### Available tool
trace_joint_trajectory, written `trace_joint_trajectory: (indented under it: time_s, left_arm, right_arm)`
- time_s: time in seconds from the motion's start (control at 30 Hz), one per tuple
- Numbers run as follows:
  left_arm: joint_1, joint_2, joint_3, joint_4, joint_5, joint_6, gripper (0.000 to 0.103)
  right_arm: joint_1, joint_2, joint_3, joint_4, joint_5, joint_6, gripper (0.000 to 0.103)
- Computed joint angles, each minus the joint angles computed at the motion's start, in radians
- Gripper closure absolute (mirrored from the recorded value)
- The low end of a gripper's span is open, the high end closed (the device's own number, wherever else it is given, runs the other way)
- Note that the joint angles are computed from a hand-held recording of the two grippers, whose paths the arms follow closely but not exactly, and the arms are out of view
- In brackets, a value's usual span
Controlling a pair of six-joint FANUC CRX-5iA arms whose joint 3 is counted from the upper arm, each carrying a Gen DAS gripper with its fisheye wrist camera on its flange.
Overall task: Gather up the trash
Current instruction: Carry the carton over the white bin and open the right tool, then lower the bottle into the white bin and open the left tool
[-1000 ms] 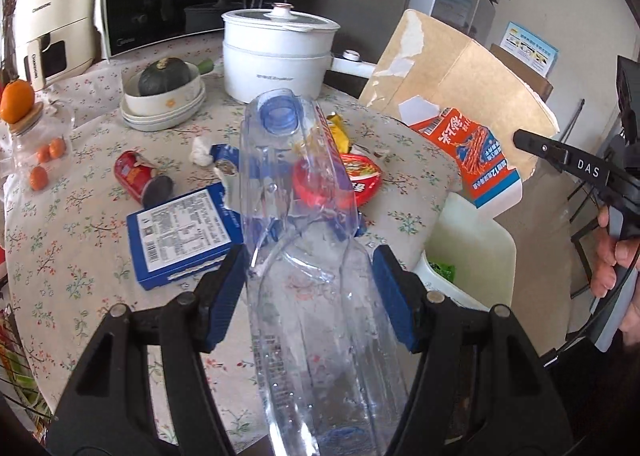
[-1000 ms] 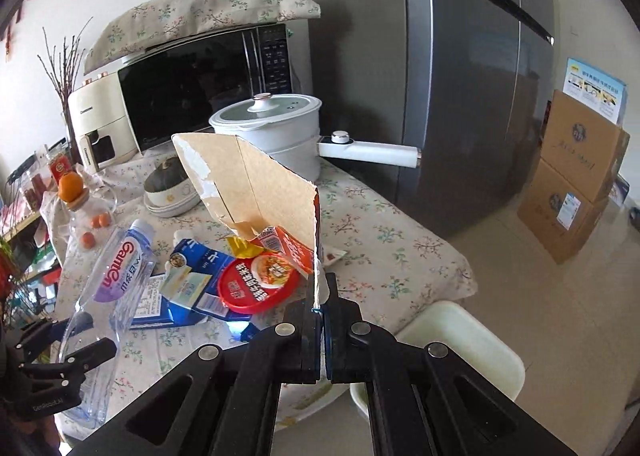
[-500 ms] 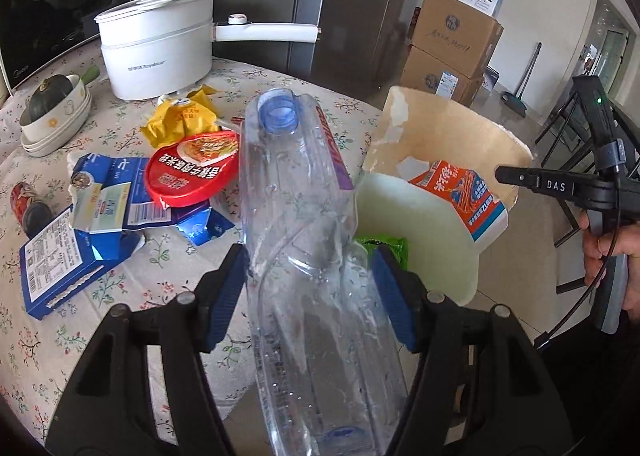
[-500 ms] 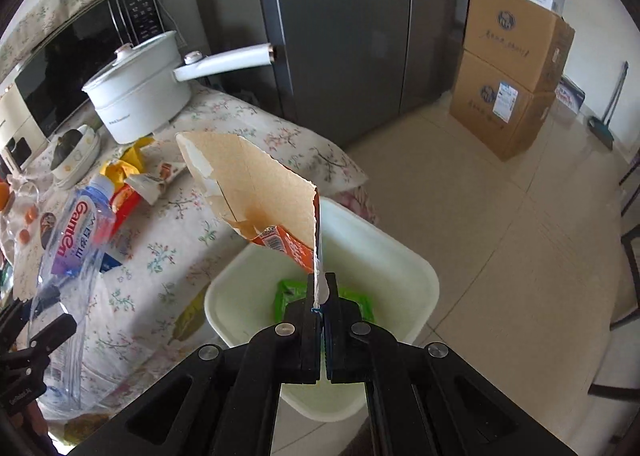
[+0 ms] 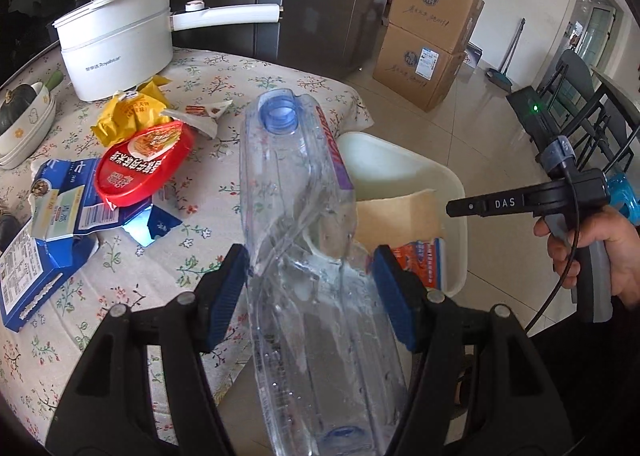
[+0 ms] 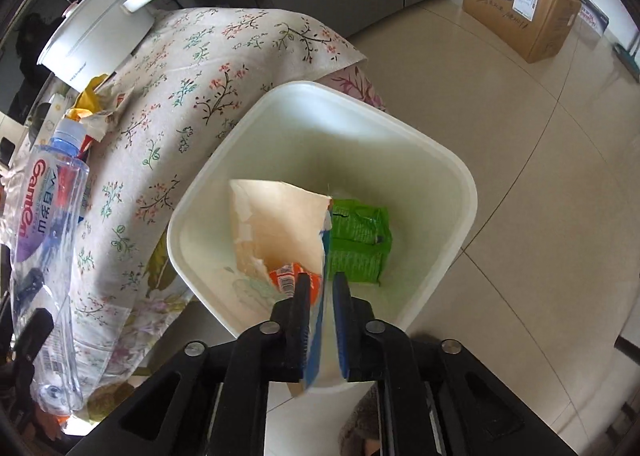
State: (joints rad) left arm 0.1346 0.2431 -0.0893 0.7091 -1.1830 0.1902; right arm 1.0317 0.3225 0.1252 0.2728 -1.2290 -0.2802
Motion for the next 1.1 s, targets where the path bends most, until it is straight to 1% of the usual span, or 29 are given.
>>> trace_joint_trajectory:
  time_s: [0.03,0.1,0.2,0.3,0.4,0.53,0.73,0.87,0.93,1.0,1.1]
  left_arm:
    - [-0.005,0.001,0.003,-0.008,-0.009,-0.003,0.037]
    - [-0.021,0.009,0.017,-0.034,-0.03,-0.005,0.037]
    - [-0.052,0.026,0.044,-0.081,-0.062,0.013,0.037]
    - [-0.091,0.04,0.056,-0.126,-0.082,0.032,0.037]
    - [-0.134,0.047,0.047,-0.155,-0.062,0.042,0.037]
    - [-0.179,0.072,0.052,-0.182,-0.038,0.083,0.037]
    - [-0.223,0.102,0.059,-0.204,-0.013,0.134,0.037]
    - [-0.229,0.106,0.051,-0.204,0.001,0.133,0.037]
    - [-0.23,0.101,0.049,-0.2,0.01,0.134,0.034]
    - [-0.222,0.089,0.041,-0.19,0.021,0.125,0.026]
    - [-0.203,0.078,0.041,-0.188,0.034,0.122,0.025]
  right_arm:
    - [0.006,-0.005,-0.003,0.02,-0.011,-0.016,0.062]
    - [0.02,-0.014,-0.008,0.058,-0.039,-0.043,0.053]
    - [0.034,-0.024,-0.01,0.076,-0.069,-0.056,0.051]
    - [0.038,-0.041,-0.025,0.082,-0.066,-0.069,0.051]
    - [0.046,-0.054,-0.04,0.092,-0.079,-0.081,0.05]
    - [0.053,-0.069,-0.058,0.094,-0.102,-0.093,0.05]
    - [0.059,-0.105,-0.105,0.083,-0.11,-0.127,0.05]
    - [0.059,-0.113,-0.111,0.079,-0.13,-0.128,0.049]
    - [0.06,-0.111,-0.106,0.083,-0.146,-0.125,0.047]
    - [0.06,-0.104,-0.094,0.087,-0.165,-0.117,0.046]
    - [0.06,-0.089,-0.074,0.091,-0.182,-0.099,0.044]
